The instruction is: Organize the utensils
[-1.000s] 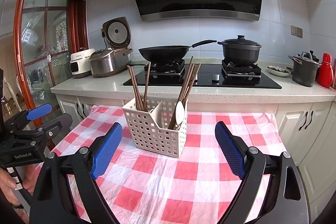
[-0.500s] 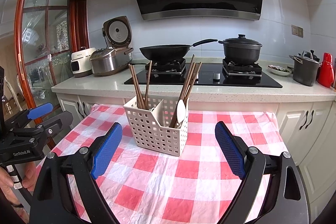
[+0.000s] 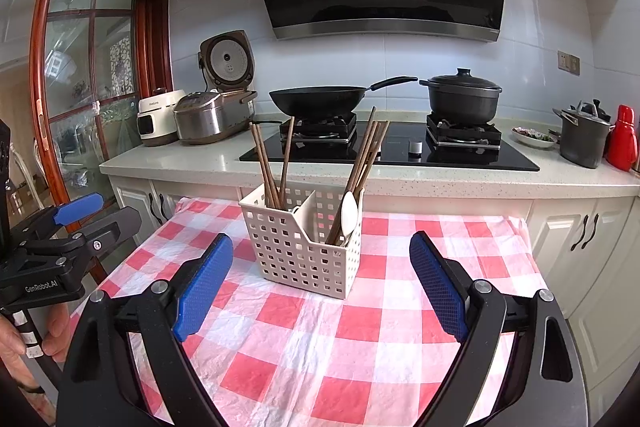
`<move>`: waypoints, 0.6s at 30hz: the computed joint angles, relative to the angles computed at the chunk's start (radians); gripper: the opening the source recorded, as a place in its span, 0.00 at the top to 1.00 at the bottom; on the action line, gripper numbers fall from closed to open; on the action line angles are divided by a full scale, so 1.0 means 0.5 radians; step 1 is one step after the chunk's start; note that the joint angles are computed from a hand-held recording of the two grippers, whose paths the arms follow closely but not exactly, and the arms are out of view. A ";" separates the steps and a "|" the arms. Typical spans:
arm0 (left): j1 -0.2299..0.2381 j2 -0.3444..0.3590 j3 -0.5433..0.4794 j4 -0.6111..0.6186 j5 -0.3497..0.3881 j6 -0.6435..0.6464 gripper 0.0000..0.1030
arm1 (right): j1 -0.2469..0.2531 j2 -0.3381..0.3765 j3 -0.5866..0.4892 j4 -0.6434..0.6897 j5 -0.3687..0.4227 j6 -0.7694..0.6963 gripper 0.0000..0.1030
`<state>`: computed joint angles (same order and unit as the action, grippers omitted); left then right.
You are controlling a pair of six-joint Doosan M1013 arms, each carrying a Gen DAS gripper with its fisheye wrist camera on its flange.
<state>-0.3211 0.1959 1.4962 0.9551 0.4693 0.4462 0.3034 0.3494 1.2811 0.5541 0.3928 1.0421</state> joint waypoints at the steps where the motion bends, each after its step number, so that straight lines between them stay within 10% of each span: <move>1: -0.002 0.001 -0.002 0.003 0.004 0.000 0.05 | -0.001 0.000 0.000 0.002 0.002 -0.001 0.18; 18: -0.019 0.003 0.000 0.080 0.039 -0.046 0.05 | 0.001 -0.003 0.000 0.006 0.003 -0.008 0.18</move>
<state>-0.3307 0.1977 1.4962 0.9949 0.4886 0.4232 0.3038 0.3477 1.2809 0.5570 0.3941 1.0379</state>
